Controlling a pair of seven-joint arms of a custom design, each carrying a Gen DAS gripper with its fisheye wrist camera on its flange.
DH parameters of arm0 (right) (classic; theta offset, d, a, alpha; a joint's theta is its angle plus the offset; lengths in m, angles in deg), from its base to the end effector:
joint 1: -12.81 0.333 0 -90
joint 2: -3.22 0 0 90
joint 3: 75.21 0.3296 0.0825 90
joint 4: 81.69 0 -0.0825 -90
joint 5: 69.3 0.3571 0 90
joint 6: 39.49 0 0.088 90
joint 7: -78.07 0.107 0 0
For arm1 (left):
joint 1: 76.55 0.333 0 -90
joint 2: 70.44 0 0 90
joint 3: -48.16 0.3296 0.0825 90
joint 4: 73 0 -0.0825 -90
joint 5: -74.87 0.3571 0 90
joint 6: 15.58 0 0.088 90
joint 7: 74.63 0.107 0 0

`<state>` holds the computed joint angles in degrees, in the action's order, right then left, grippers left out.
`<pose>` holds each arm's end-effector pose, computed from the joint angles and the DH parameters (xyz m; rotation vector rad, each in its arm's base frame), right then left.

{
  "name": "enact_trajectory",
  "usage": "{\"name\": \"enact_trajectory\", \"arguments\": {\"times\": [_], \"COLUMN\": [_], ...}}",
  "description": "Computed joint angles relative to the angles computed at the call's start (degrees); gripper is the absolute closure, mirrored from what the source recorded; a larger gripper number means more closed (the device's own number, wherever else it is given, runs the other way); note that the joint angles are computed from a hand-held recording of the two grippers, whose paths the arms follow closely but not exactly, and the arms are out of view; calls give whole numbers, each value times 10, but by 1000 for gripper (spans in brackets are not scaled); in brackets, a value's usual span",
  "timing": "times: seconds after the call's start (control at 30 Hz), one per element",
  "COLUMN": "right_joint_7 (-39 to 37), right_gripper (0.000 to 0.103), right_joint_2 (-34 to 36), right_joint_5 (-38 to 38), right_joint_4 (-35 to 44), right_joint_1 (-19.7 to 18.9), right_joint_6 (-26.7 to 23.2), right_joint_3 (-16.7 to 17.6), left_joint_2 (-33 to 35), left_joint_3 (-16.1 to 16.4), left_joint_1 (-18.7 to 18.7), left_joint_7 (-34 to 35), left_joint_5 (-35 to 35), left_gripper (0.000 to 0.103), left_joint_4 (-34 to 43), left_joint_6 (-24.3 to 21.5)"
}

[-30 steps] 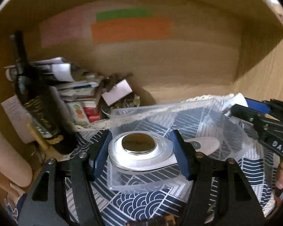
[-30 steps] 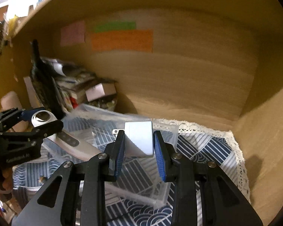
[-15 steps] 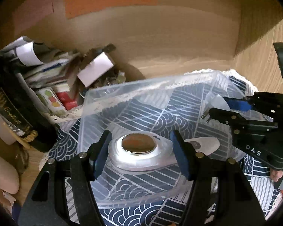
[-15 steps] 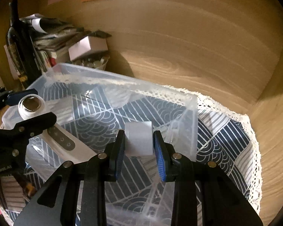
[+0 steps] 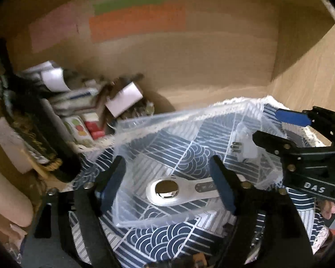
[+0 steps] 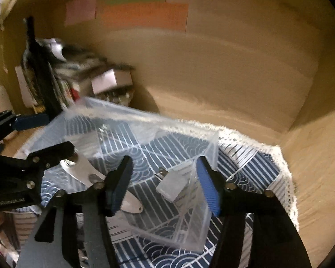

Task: Organize rigid objects
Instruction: 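Carry the white device into the clear box with the left gripper while the right drops the cube in, then grasp the black-and-gold case with the left gripper while the right gripper grasps the black mesh ball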

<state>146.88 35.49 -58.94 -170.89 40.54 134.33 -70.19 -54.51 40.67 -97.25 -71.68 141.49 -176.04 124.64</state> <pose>0.6303 0.3707 0.4553 -2.0897 0.9284 -0.5766 0.5707 -0.2962 0.4605 -1.8177 1.4269 -0.6322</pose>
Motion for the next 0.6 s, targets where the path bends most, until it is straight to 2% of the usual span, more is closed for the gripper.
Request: {"name": "enact_trajectory", "arguments": {"times": [0.07, 0.17, 0.3, 0.43, 0.57, 0.6], "right_joint_7": [-18, -48, -80, -76, -63, -59], "right_gripper": [32, 21, 20, 20, 20, 20], "right_joint_2": [-26, -62, -97, -121, -132, -135], "right_joint_5": [13, 38, 63, 68, 69, 70], "right_joint_4": [-41, -98, -169, -225, -267, -278], "right_joint_1": [-19, -53, -106, -110, -126, -121], "right_joint_6": [35, 79, 123, 144, 139, 141], "right_joint_3": [28, 78, 148, 154, 170, 164], "left_joint_2": [-24, -58, -95, -114, -117, -116], "left_joint_3": [0, -12, -36, -54, -63, -63], "left_joint_1": [-7, -10, -8, -3, 3, 5], "left_joint_7": [-28, -60, -83, -94, -100, -99], "left_joint_5": [25, 56, 75, 67, 38, 27], "left_gripper": [7, 2, 1, 1, 1, 1], "left_joint_4": [-23, -55, -99, -137, -170, -178], "left_joint_6": [-5, -22, -45, -52, -47, -42]}}
